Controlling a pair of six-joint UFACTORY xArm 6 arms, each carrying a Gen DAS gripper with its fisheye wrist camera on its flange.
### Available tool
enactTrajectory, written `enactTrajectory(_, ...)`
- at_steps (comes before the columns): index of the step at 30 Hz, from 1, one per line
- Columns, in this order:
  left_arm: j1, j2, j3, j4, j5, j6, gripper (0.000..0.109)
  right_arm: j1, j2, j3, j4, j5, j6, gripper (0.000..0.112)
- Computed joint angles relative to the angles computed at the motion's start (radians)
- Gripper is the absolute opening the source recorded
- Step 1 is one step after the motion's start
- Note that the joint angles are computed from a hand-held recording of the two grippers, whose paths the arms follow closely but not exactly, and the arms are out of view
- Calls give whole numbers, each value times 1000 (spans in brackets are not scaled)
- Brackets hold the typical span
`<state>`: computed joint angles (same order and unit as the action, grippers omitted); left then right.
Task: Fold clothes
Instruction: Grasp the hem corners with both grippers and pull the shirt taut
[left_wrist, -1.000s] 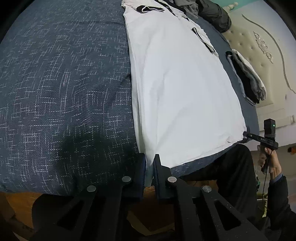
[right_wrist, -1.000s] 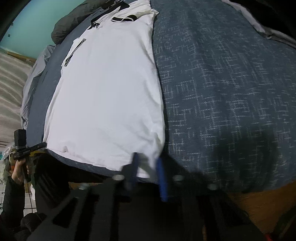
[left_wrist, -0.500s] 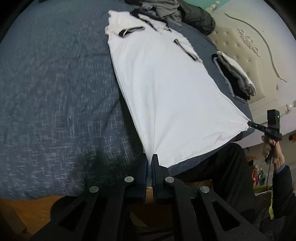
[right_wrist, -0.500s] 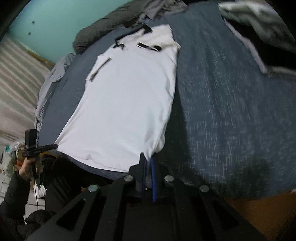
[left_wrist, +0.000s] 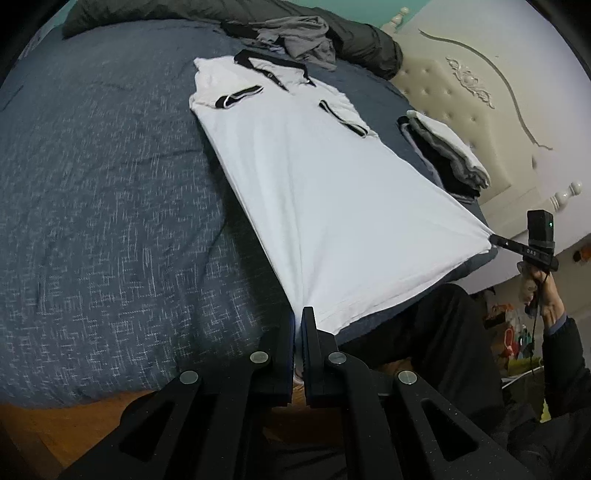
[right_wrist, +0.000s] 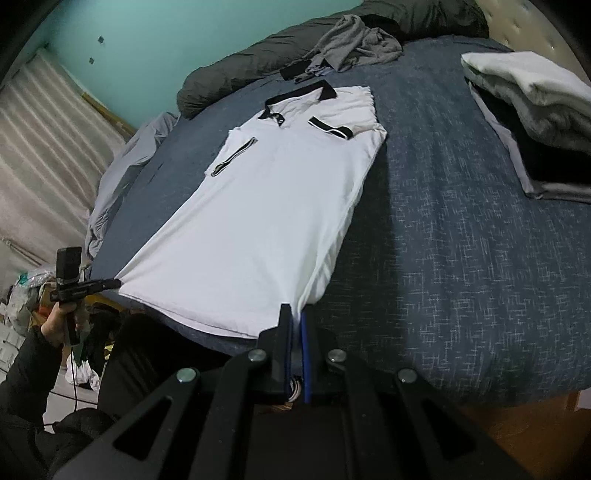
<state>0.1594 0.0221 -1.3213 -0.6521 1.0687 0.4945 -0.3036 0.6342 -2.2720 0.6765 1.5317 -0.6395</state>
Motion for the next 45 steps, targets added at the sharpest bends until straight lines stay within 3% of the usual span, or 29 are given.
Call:
enactTrajectory(17, 3, -15, -29, -13, 18, 21, 3, -19, -26, -5, 29, 33, -42, 4)
enactTrajectory(25, 3, -12, -23, -20, 5, 21, 3, -11, -91, 104, 18, -47, -75, 4)
enactTrajectory(38, -1, -68, 39, -23, 16, 35, 3, -12, -171, 235, -3, -61, -134, 4)
enactTrajectory(45, -7, -64, 25, -4, 1, 26, 3, -20, -153, 192, -6, -52, -133, 4)
